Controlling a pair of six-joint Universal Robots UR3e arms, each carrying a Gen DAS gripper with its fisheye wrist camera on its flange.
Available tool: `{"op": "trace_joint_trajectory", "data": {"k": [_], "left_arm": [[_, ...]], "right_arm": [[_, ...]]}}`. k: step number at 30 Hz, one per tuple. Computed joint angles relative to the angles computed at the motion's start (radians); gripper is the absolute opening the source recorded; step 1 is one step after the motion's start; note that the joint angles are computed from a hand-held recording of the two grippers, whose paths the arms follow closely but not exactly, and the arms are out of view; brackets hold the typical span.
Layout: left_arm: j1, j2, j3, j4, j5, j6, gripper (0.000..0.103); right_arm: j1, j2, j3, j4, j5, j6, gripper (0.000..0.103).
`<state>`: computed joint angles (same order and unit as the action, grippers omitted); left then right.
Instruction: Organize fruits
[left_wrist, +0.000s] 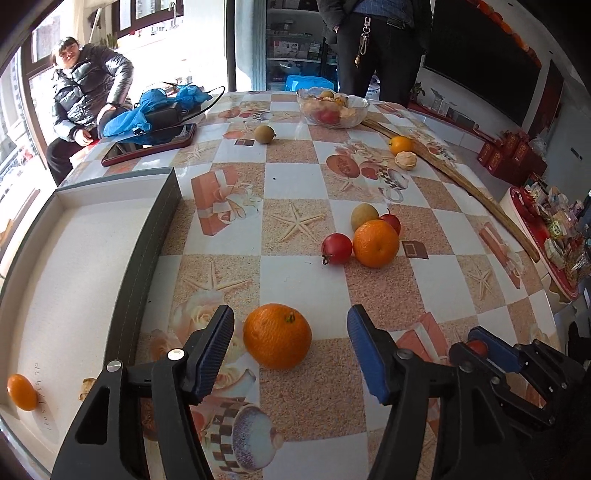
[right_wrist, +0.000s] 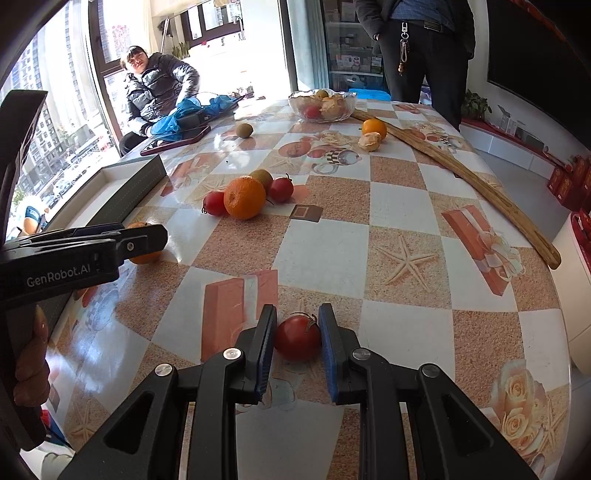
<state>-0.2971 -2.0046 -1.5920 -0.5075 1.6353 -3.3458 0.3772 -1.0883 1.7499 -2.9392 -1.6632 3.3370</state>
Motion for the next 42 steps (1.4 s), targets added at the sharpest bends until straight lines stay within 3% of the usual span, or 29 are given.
{"op": "trace_joint_trajectory", "data": {"k": [1,3,6,11,14,19,29,36,42], "left_arm": [[-0.005,-0.03,0.037,-0.026,0.01,-0.003,0.068],[-0.014,-0.073,0.094,-0.089,0.04,-0.027,0.057],[-0.022,-0.058,0.052,-0.045,0.059,-0.024,0.04],[0.006,0.011,-0.047,-0.009,0.005,-0.043,0.039],[0.044,0.074,-0.117,-0.001,-0.077,-0.056,0.039],[0.096,0.185,-0.225,0.011,-0.158,-0.039,0.039],[0.195,0.352,-0.285,-0.055,-0.26,0.0,0.039],[0.272,0.44,-0.285,-0.119,-0.236,0.043,0.039],[0.377,0.478,-0.27,-0.204,-0.17,0.078,0.039]], "right_arm": [[0.0,0.0,0.0,0.0,-0.001,-0.001,0.025],[-0.001,0.0,0.001,0.0,0.0,-0.001,0.025],[-0.003,-0.003,0.006,-0.004,0.006,0.001,0.025],[-0.005,-0.001,0.005,-0.006,0.011,0.003,0.025],[-0.003,-0.002,0.001,0.002,0.011,0.002,0.024],[0.007,-0.014,-0.038,0.099,0.003,-0.005,0.025],[-0.108,-0.079,-0.094,0.316,0.266,0.072,0.025],[-0.059,-0.009,-0.305,0.477,0.288,0.07,0.025],[0.014,0.135,-0.596,0.629,0.297,0.065,0.025]]}}
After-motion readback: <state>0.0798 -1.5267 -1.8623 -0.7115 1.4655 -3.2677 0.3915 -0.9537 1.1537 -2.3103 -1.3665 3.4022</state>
